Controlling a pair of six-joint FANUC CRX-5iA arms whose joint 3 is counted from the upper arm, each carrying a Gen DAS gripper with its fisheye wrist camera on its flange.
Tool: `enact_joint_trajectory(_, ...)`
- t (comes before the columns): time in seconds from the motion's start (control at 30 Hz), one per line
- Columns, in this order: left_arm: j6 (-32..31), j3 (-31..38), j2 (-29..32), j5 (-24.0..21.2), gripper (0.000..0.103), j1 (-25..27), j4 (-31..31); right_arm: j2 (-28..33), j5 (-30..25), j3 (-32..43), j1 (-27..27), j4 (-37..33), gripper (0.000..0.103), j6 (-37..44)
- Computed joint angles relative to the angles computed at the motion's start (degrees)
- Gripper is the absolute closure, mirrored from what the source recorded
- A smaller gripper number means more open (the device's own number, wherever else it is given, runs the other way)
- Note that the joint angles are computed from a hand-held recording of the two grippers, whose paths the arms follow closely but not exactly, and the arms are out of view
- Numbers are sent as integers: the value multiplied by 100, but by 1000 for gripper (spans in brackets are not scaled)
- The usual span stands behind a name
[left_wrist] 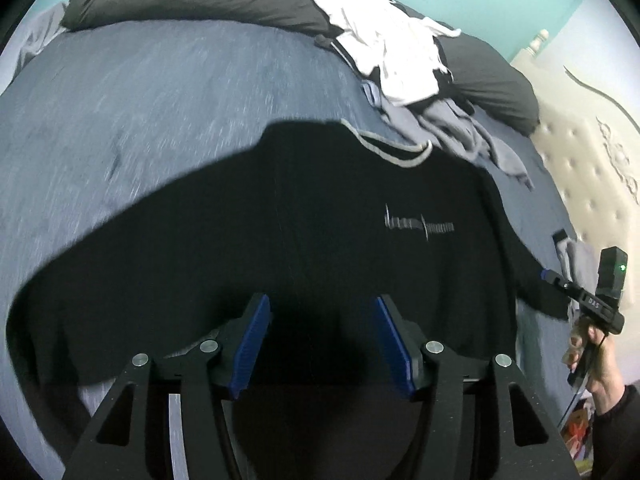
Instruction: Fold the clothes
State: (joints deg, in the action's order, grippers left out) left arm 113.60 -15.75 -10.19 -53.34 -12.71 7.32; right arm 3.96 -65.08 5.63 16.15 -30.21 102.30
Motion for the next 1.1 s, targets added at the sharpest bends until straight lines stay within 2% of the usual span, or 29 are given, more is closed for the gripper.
enact_joint_trajectory(0.23, 584, -657, -810, -387, 44, -303, -40, -607, -857, -691, -69, -22, 39, -101)
enact_joint_trajectory(0.33, 763, -829, -1059, -546, 44, -537, -72, -761, -1194, -914, 3, 56, 39, -127)
enact_joint_trajectory(0.47, 1039, -1093, -1279, -620, 43, -826, -19, -994, -1592, -1130, -120, -185, 39, -167)
enact_joint_trajectory(0.77, 1662, -1571, -1555, -506, 43, -1441, 74, -1564, -1846, -1756, 53, -182, 39, -420)
enact_joint_trajectory(1.03, 1872, -2049, -1775, -199, 43, -1610, 389, -1727, -1852, -2007, 235, -269, 39, -710)
enact_joint_trajectory(1.1, 1881, -2154, -1819, -112, 39, -1631, 484, -1747, -1892, -2023, 263, -295, 39, -726)
